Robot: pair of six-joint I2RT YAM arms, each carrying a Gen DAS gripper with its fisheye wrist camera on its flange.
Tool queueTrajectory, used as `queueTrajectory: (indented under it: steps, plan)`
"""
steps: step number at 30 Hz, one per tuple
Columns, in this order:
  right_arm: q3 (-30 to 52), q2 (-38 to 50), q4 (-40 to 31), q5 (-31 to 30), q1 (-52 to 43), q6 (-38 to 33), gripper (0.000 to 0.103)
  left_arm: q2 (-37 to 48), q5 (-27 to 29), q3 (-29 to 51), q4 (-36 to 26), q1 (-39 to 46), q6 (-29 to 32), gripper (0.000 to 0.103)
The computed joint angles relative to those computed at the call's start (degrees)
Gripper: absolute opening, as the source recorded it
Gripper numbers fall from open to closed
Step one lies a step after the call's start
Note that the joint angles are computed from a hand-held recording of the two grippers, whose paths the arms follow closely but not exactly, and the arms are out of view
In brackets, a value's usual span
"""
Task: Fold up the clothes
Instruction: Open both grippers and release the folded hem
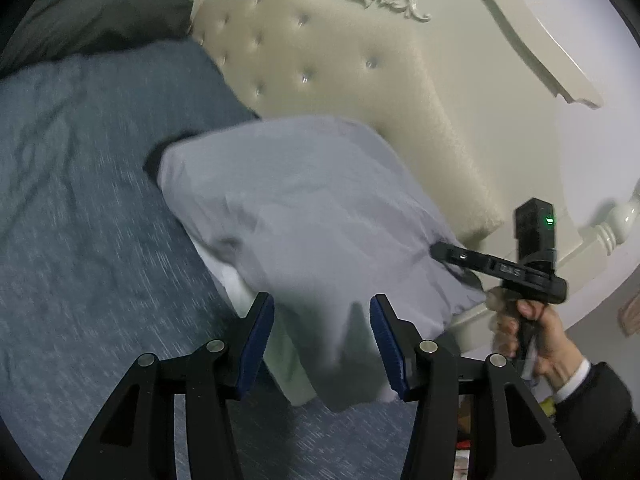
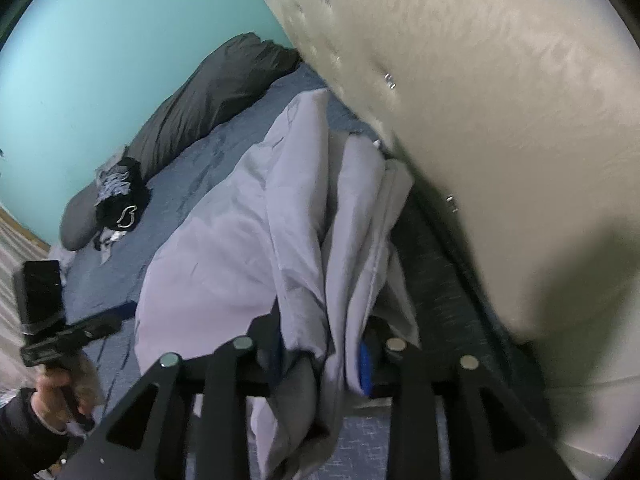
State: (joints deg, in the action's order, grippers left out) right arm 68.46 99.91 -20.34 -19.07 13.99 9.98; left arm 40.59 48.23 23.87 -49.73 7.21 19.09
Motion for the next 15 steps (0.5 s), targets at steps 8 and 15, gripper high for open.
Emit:
queueTrajectory:
  steps: [8, 15]
  plan:
    - [-4.7, -9.4, 0.2, 9.5, 0.6, -1.1, 0.043, 2.0, -3.3, 0.0, 8.6, -4.1, -6.8, 0.054]
    - [-6.4, -11.7, 3.9, 6.9, 2.1, -3.4, 0.015, 1.9, -12.2, -2.2, 16.2, -13.2, -13.6, 0.054]
